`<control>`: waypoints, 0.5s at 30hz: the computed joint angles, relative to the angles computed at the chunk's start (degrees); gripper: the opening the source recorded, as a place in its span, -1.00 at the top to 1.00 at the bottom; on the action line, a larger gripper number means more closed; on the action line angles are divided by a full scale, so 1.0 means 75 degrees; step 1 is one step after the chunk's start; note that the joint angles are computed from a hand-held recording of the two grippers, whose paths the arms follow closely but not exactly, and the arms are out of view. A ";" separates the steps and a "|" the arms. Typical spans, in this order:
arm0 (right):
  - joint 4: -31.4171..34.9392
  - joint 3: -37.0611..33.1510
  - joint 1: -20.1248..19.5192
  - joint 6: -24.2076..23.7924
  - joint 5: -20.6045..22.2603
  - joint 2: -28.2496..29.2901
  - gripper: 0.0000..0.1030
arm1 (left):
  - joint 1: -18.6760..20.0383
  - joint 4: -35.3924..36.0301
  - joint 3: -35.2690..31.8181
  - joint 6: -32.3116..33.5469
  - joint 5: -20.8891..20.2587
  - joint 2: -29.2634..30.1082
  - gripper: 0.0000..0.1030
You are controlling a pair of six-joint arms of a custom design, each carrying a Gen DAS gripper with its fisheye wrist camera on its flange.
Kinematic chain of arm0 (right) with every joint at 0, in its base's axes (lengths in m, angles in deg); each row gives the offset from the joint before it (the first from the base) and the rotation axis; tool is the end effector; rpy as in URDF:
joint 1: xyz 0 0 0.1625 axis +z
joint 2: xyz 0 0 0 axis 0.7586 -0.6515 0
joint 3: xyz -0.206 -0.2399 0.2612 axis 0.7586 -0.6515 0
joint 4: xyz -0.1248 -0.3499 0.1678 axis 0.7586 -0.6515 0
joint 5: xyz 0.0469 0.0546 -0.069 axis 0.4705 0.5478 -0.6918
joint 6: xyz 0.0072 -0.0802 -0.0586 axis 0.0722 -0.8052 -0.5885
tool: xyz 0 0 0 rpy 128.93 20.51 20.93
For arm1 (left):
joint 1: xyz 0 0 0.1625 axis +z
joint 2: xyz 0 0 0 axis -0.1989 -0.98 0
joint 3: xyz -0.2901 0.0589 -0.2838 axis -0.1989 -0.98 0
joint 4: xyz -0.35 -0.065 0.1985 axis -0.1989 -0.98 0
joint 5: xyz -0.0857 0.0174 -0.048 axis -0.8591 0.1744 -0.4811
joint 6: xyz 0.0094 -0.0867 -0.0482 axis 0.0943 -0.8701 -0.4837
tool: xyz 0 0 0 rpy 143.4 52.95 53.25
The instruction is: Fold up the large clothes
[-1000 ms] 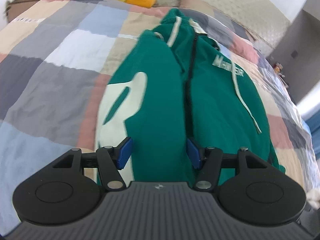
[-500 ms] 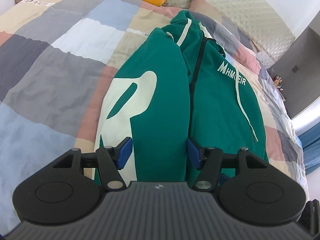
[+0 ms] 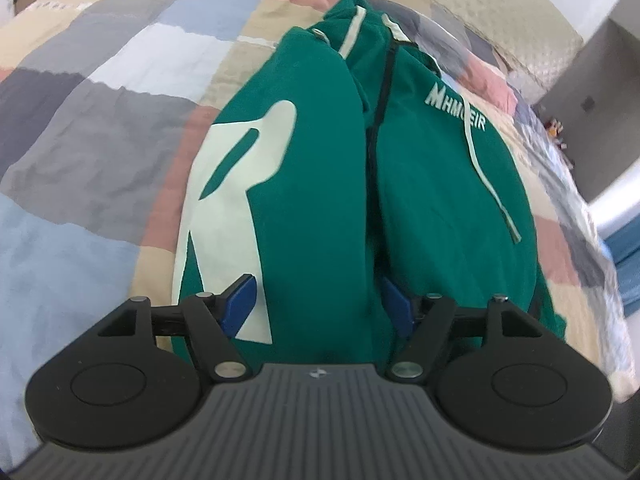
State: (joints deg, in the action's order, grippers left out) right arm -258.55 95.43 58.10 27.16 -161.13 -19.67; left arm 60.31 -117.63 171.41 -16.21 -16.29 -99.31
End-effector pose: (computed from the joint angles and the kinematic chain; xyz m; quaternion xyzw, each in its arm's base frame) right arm 0.2787 -0.5368 0.2269 0.3113 -0.8559 0.3748 0.1731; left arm -0.2725 -0.6119 0.2034 0.0783 0.9271 -0.3010 0.2094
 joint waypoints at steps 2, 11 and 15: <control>-0.0155 0.0051 -0.0007 0.0052 0.0014 -0.0063 0.81 | -0.0056 0.0100 0.0053 -0.0014 0.0209 0.0034 -0.45; -0.0750 0.0085 -0.0093 0.0152 0.0034 -0.0151 0.82 | 0.0072 -0.0185 0.0255 -0.0923 0.0178 -0.0423 0.75; -0.1024 0.0143 -0.0107 -0.0029 0.0141 -0.0235 0.83 | 0.0241 -0.0412 0.0161 -0.1293 0.0002 -0.0981 0.79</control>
State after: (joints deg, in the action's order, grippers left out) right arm -266.23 96.51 57.29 26.94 -160.08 -21.43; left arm 62.11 -120.72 172.62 -25.91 -16.27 -106.67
